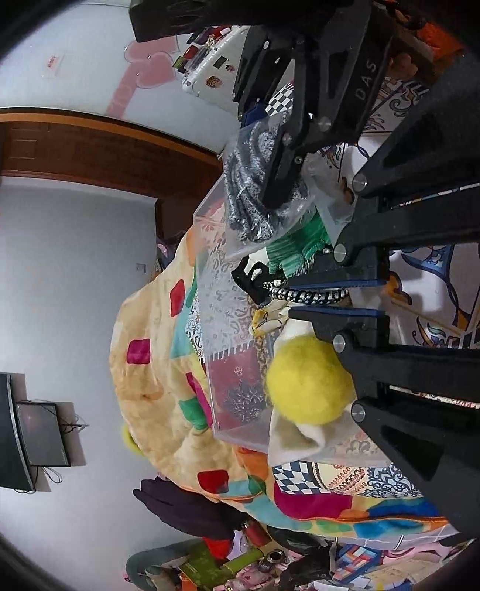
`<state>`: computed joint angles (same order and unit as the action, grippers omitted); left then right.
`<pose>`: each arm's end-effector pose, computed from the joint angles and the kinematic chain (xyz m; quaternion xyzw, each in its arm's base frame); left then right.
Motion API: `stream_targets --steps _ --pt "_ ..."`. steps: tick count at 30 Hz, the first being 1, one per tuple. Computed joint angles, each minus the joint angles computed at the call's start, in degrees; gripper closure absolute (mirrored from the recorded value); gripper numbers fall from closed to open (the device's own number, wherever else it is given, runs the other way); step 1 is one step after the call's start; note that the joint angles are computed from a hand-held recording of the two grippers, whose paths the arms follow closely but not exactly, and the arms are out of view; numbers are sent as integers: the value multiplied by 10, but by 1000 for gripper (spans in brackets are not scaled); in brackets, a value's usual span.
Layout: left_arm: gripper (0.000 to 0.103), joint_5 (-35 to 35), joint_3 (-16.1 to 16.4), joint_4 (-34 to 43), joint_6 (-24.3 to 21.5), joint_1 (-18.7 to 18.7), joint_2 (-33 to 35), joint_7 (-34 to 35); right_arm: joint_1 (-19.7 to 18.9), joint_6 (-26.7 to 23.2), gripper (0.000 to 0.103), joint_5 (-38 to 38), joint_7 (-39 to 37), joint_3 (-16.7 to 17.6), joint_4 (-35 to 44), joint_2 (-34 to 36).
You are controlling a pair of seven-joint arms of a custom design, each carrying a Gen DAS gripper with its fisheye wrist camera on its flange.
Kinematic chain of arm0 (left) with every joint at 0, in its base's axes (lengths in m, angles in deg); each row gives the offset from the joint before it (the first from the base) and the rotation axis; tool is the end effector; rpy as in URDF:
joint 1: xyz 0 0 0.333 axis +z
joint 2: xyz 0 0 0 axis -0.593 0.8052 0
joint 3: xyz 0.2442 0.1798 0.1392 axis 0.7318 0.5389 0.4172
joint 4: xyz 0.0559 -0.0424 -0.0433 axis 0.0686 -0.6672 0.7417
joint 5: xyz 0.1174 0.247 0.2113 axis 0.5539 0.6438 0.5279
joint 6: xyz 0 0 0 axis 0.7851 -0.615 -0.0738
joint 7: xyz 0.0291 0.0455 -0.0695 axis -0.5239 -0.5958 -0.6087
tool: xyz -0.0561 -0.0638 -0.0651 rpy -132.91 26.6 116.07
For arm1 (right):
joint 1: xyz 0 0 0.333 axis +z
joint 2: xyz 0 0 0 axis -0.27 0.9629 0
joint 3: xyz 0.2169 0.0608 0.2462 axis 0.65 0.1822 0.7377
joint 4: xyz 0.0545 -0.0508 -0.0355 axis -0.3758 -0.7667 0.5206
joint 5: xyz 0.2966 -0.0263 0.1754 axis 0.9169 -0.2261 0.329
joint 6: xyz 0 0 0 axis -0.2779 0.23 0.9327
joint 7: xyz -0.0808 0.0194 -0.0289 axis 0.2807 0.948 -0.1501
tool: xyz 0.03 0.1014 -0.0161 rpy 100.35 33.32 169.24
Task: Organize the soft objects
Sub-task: 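Drop the scrubber bag and bracelet into the clear box, opening both tools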
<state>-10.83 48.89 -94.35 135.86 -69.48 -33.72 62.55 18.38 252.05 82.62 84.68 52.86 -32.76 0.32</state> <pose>0.5663 -0.4364 0.4714 -0.6703 0.6148 -0.3018 0.2858 0.6325 0.4331 0.4646 -0.8211 0.3756 -0.1590 0.3993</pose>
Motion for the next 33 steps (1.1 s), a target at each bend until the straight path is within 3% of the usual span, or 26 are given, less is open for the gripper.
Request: stream_targets --steps 7,10,17,20,24,29,31,33 --pt "77 8 0 -31 27 3 -23 -22 4 -9 55 -11 9 -8 -3 -7" --pt "77 28 1 -44 31 -1 -37 -44 -2 13 47 -3 -1 1 -25 -23" --pt "77 114 0 -80 24 -14 -84 -127 -18 87 45 33 -53 33 -94 -74" --pt "71 156 -7 -93 10 -17 -104 -163 -36 122 44 63 -92 64 -126 -99" --pt "57 216 -19 -111 -13 -22 -128 -219 -74 176 32 116 -158 128 -162 -124" --pt "38 267 -38 -116 -66 -30 -138 -252 -120 223 28 171 -233 202 -189 -139" --pt "33 281 -44 -121 -78 -32 -143 -264 -136 247 15 188 -255 231 -197 -140" --pt "28 289 -49 -125 -91 -33 -146 -271 -142 267 14 193 -266 244 -201 -138"
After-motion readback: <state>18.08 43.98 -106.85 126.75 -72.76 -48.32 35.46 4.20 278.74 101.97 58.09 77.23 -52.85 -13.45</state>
